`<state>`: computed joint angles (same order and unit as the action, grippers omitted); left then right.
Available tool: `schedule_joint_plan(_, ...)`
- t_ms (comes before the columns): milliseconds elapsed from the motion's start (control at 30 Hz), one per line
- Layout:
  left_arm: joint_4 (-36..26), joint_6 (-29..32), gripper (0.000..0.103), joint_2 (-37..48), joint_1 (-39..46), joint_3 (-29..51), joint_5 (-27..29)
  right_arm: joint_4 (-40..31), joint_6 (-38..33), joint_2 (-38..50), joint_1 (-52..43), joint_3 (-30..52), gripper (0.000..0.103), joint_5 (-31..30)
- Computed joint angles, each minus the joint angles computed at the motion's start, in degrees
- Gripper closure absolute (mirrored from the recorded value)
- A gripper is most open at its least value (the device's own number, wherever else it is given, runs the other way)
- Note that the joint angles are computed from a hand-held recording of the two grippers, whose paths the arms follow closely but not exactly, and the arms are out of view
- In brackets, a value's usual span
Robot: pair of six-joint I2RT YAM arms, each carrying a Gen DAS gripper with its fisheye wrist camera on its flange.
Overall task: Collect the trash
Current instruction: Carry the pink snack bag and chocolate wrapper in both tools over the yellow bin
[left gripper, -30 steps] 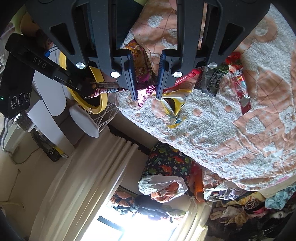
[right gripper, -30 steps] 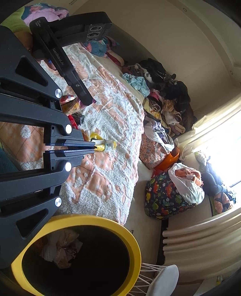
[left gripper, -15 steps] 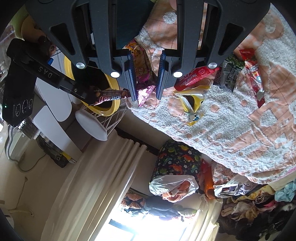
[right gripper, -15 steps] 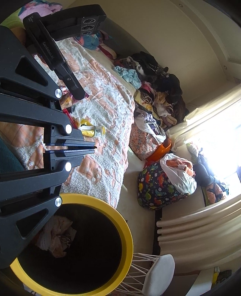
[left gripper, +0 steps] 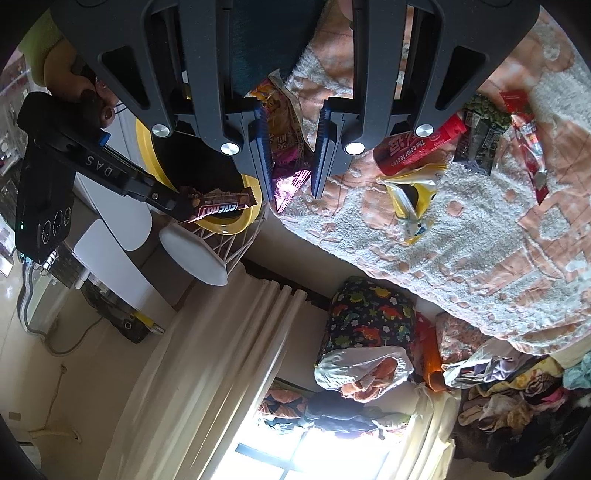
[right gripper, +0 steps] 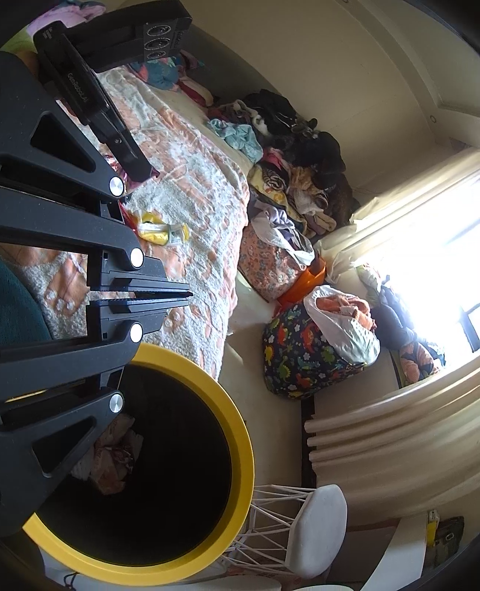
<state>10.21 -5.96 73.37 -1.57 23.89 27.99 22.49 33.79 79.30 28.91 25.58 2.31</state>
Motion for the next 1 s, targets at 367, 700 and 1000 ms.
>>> schedule_joint_plan(367,1.7,-1.3,0.088,1.8,-5.4,0.8,-2.7,1.6,0.3,-1.5,-5.1,-2.5,0.1,-2.4)
schedule_joint_plan(700,4.1,-2.5,0.088,3.7,-10.6,1.1,-5.2,2.1,0.2,-2.0,-9.2,-3.7,0.1,-3.6)
schedule_joint_plan(1000,5.8,-3.6,0.088,5.8,-14.8,2.2,-6.6,2.3,-0.3,-2.3,-12.2,-4.7,0.1,-3.5)
